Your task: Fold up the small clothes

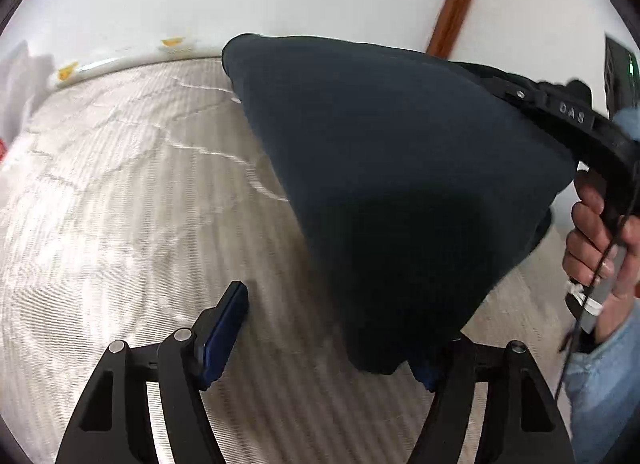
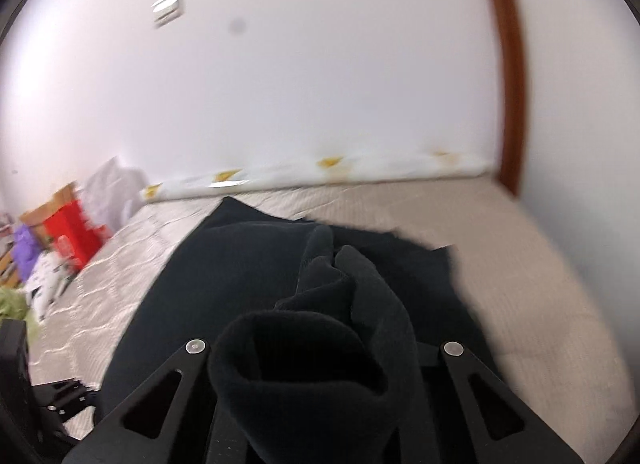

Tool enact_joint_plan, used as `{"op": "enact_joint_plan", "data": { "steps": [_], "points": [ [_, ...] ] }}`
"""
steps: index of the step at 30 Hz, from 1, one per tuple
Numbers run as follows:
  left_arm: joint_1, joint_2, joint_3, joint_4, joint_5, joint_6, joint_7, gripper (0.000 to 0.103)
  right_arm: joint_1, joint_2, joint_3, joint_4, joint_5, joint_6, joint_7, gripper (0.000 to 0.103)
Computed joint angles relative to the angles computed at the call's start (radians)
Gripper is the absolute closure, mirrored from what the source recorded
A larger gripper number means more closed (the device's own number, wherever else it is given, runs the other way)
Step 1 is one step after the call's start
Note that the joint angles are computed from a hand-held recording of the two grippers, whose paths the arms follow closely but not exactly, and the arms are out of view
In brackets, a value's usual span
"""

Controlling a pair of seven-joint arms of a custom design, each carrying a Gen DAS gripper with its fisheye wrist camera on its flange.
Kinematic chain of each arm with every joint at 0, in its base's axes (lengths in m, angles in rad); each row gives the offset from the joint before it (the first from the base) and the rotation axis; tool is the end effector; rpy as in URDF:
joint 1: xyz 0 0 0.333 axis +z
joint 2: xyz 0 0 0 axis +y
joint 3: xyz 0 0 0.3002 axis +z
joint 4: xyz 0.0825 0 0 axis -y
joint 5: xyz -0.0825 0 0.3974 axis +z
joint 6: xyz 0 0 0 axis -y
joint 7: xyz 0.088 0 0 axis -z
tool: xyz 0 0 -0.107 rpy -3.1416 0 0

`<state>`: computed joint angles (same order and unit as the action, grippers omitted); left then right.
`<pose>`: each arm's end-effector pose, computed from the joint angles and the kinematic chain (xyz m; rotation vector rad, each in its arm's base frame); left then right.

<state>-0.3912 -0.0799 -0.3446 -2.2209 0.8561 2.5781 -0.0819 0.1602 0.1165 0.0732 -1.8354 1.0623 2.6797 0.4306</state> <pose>0.4048 -0.3867 0.4261 -2.0720 1.5789 -0.8264 0.6364 0.1215 0.5141 -1.8903 1.0420 -0.4107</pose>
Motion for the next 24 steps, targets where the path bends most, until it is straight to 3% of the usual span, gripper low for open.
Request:
{"op": "enact_joint_plan", "data": {
  "steps": [4, 6, 8, 10, 11, 13, 15, 17, 18, 19, 21, 24],
  "points": [
    [-0.014, 0.062, -0.005, 0.074, 0.043, -0.020, 0.020, 0.032, -0.039, 0.032, -0.029, 0.037, -0.004, 0.056, 0.009, 0.092],
    [-0.033, 0.082, -0.006, 0.107, 0.073, -0.067, 0.018, 0.032, -0.067, 0.074, -0.048, 0.074, -0.071, -0.009, 0.098, 0.092],
    [-0.050, 0.100, -0.003, 0.132, 0.098, -0.107, 0.016, 0.032, -0.070, 0.105, -0.052, 0.076, -0.170, -0.004, 0.157, 0.089],
    [-0.057, 0.100, 0.007, 0.129, 0.098, -0.094, 0.008, 0.037, -0.069, 0.119, -0.056, 0.064, -0.272, 0.006, 0.215, 0.084],
    [-0.059, 0.091, 0.010, 0.117, 0.098, -0.075, -0.004, 0.041, -0.078, 0.115, -0.052, 0.053, -0.283, 0.006, 0.230, 0.076],
    [-0.056, 0.076, 0.016, 0.093, 0.101, -0.027, -0.008, 0.057, -0.095, 0.093, -0.047, 0.020, -0.270, 0.028, 0.270, 0.035],
    [-0.056, 0.081, 0.014, 0.100, 0.124, -0.025, -0.009, 0.069, -0.107, 0.078, -0.054, -0.003, -0.278, 0.022, 0.347, 0.028],
    [-0.066, 0.089, 0.005, 0.121, 0.142, -0.082, -0.018, 0.076, -0.126, 0.080, -0.055, 0.004, -0.273, -0.061, 0.380, 0.031],
    [-0.067, 0.094, 0.007, 0.131, 0.143, -0.091, -0.013, 0.079, -0.125, 0.088, -0.060, 0.011, -0.298, -0.091, 0.414, 0.038],
    [-0.071, 0.087, 0.006, 0.127, 0.152, -0.102, -0.022, 0.083, -0.128, 0.087, -0.055, 0.008, -0.294, -0.110, 0.413, 0.060],
    [-0.074, 0.067, 0.005, 0.113, 0.170, -0.133, -0.053, 0.085, -0.143, 0.086, -0.040, 0.017, -0.240, -0.167, 0.370, 0.077],
    [-0.061, -0.012, 0.004, 0.041, 0.158, -0.148, -0.112, 0.086, -0.102, 0.055, -0.030, -0.016, -0.272, -0.107, 0.383, 0.081]
  ]
}}
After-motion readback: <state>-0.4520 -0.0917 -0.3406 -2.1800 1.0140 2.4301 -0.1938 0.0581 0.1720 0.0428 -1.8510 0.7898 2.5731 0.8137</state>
